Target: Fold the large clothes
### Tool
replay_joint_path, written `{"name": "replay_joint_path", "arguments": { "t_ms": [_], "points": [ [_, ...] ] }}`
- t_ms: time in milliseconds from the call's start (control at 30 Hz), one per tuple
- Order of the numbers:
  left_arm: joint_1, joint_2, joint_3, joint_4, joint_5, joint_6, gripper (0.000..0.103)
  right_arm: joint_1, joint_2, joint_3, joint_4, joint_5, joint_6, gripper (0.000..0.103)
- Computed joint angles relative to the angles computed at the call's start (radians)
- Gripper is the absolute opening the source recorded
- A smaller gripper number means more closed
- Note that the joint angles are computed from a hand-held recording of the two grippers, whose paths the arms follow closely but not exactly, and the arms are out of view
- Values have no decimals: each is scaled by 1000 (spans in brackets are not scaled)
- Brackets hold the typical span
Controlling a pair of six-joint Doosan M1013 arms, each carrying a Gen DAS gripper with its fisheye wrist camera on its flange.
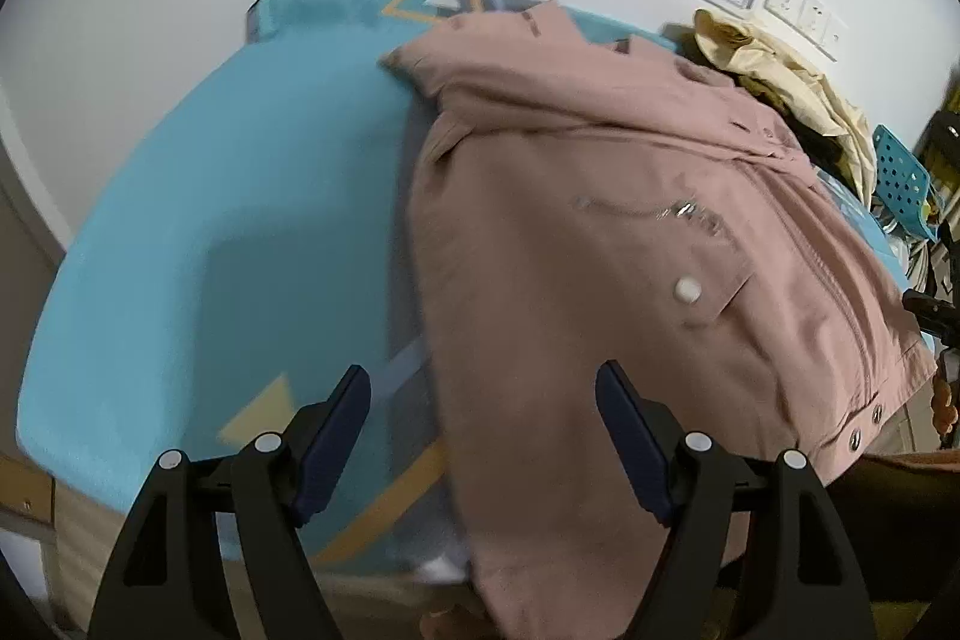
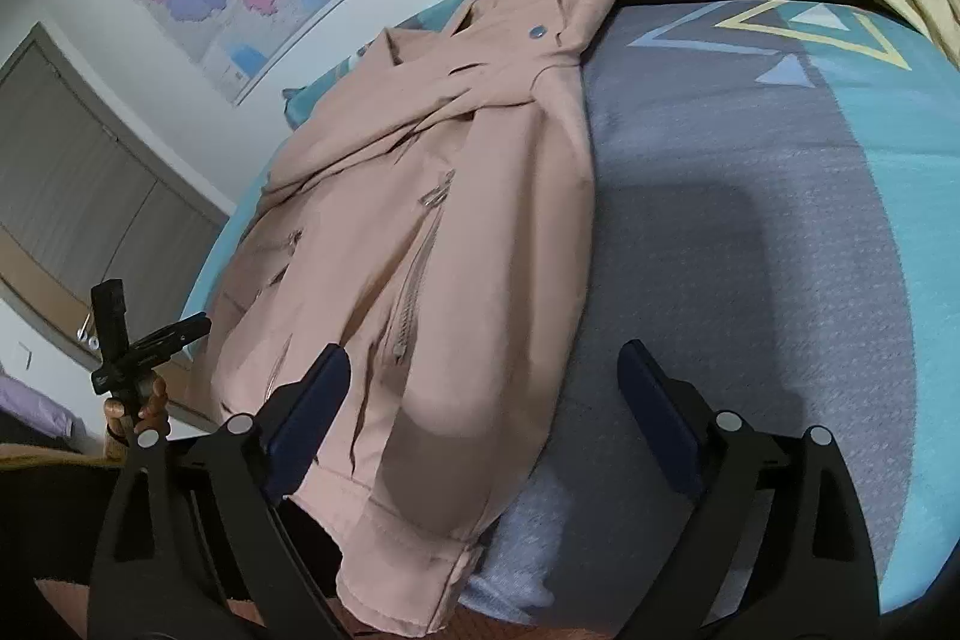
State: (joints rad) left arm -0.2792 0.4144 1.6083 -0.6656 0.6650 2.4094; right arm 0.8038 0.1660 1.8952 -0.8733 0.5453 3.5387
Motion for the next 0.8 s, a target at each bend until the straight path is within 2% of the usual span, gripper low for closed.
{"name": "replay_joint_path", "arguments": {
  "t_ms": [100, 233, 300, 333, 467, 500, 567, 633, 733, 800],
  "points": [
    [20, -3, 10, -67, 47, 55, 76, 2, -4, 6, -17, -8, 20, 89],
    [34, 4, 6, -162, 163, 146, 77, 1, -13, 25, -64, -50, 91, 89],
    [36, 9, 8, -204, 208, 189, 84, 1, -13, 25, -71, -66, 90, 89],
    [38, 11, 9, -221, 234, 209, 88, 0, -12, 24, -64, -85, 75, 89],
    [48, 24, 1, -268, 340, 242, 89, -3, -2, 20, -34, -146, 18, 91],
    [51, 28, -3, -281, 365, 238, 89, -5, -2, 23, -37, -166, 18, 91],
    [64, 46, -17, -319, 442, 220, 89, -16, -8, 43, -106, -257, 98, 91],
    [72, 59, -27, -343, 499, 210, 89, -18, -8, 47, -94, -282, 88, 91],
    [74, 65, -30, -354, 519, 208, 89, -19, -13, 56, -143, -322, 153, 91],
    [68, 69, -41, -344, 521, 197, 89, -17, -14, 63, -271, -346, 291, 91]
  ]
}}
